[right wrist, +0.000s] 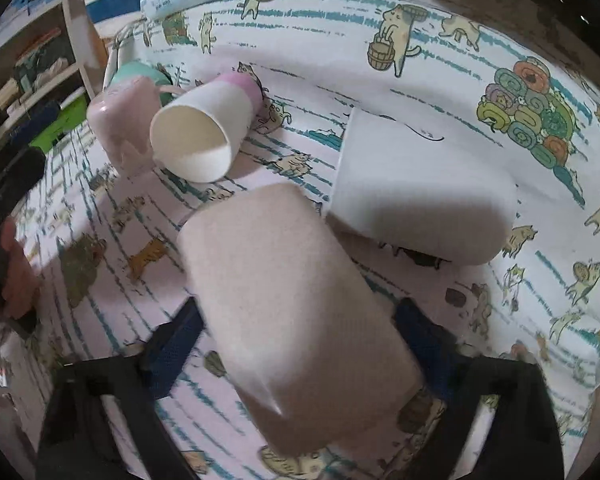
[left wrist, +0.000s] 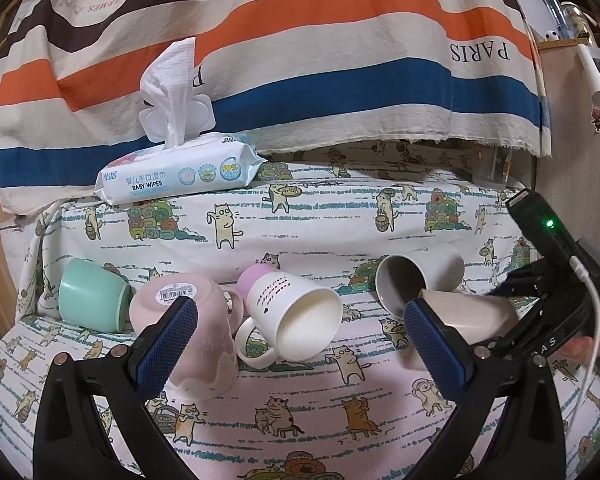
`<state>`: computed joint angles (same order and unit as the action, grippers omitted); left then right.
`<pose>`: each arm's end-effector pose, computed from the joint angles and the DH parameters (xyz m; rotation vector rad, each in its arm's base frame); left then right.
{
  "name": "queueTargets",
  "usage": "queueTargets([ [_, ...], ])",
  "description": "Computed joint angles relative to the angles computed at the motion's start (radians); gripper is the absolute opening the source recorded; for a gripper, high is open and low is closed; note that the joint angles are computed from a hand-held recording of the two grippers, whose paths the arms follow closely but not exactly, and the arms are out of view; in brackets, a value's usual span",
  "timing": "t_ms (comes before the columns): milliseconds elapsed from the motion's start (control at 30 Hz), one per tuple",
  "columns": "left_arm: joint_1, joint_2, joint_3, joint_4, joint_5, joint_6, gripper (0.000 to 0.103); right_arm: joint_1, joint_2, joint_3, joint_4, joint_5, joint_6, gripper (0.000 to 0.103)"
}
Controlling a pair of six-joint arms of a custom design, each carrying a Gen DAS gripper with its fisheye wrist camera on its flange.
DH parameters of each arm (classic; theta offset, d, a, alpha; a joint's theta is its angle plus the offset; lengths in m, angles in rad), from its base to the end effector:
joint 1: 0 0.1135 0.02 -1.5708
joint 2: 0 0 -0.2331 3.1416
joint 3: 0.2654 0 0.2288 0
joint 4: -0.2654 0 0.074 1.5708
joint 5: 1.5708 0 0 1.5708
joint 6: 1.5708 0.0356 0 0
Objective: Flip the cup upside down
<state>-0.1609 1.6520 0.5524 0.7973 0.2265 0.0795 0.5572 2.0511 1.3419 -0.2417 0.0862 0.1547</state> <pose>0.2913 -0.0554 0.1440 0.3790 1.8350 -0.2681 0.3394 0.2078 0.1329 -0.4707 2.4817 0.1798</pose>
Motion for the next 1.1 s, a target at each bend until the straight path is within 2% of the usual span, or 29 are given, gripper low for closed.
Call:
queueTargets([
  [67, 0.000, 0.000, 0.000, 0.000, -0.001, 0.001, 0.103, 0.011, -0.016, -0.014, 0.003, -0.027, 0.050, 0.071],
  [133, -0.002, -0.002, -0.003, 0.003, -0.004, 0.004, 0.103, 0.043, -0.019, -0.013, -0.007, 0.011, 0.089, 0.070],
  [233, -0.006, -0.007, -0.016, 0.026, -0.015, 0.008, 0.103, 0.107, -0.030, -0.025, -0.002, 0.122, 0.194, 0.070],
  [333, -0.009, -0.012, -0.042, 0.080, -0.039, 0.004, 0.103, 0.150, -0.079, -0.099, 0.074, 0.187, 0.414, 0.070],
  [367, -0.008, -0.012, -0.048, 0.095, -0.047, 0.002, 0.103, 0.167, -0.081, -0.102, 0.081, 0.225, 0.454, 0.070],
  [533, 0.002, -0.004, -0.036, 0.091, -0.082, -0.015, 0.103, 0.249, -0.040, -0.019, 0.012, 0.388, 0.599, 0.070],
  [633, 0.003, 0.003, -0.023, 0.081, -0.111, -0.023, 0.103, 0.264, -0.027, 0.002, -0.021, 0.412, 0.704, 0.070],
  [800, 0.009, 0.004, -0.025, 0.087, -0.114, -0.028, 0.103, 0.279, 0.005, 0.047, -0.079, 0.433, 0.806, 0.070],
  [1100, 0.002, 0.010, -0.005, 0.050, -0.136, -0.022, 0.103, 0.264, 0.056, 0.057, -0.058, 0.389, 0.858, 0.070],
])
